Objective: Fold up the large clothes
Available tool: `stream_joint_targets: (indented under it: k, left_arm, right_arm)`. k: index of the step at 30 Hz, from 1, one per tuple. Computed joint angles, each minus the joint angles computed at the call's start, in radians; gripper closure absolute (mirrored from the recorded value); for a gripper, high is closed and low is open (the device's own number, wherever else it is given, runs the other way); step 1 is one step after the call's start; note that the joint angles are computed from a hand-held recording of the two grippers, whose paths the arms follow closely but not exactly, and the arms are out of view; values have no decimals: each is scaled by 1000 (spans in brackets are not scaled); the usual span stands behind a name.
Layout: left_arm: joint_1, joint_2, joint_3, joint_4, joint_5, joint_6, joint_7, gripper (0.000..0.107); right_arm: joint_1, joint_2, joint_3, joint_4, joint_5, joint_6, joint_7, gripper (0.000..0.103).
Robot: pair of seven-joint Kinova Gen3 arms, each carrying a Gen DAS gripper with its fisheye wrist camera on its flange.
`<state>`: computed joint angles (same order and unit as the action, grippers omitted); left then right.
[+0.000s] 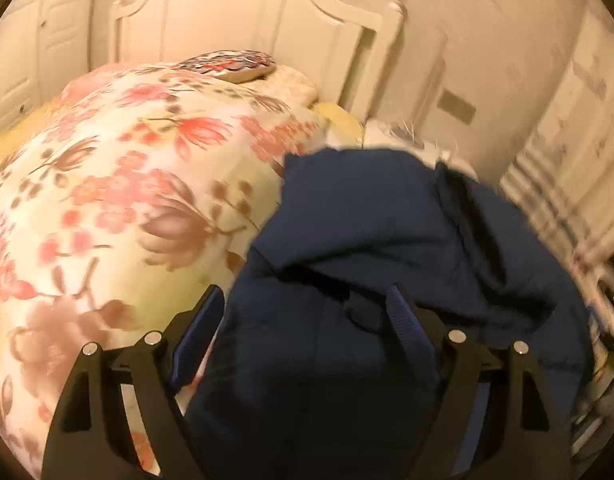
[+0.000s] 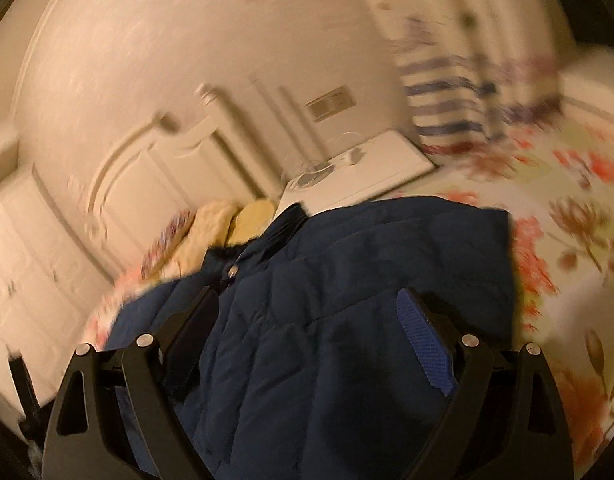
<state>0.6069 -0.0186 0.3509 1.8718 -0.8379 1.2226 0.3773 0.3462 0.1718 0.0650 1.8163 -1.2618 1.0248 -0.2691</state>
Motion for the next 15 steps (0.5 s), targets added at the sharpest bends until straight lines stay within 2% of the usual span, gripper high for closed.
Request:
stream_joint_targets:
  k: [2,4,7,9,11,15]
  left_arm:
    - [-9,10,-16,8,30,-27,-30,26]
    - [-15,-6,-14,30,25,-47,-5,24]
    - [-30,-16,-18,53,27,-81,25,24]
    - [-38,-25,-14,68,29,-96,45,24]
    - [-33,-28,4,82,22,-92,80,24]
    - [-37,-49,15,110,12,-118,121,22]
  right_arm:
    - [15,-51,-69,28,38,-42,81,16]
    - [38,-101,-151,51,91,-58,163,17]
    - [-12,-210,-263,123,203,-167,285,23]
    - [-4,-260,-356,161,238,-248,347,24]
    - [6,-285,-449,182,262,-330,344,24]
    - [11,-293,-634,180,414,-492,237,24]
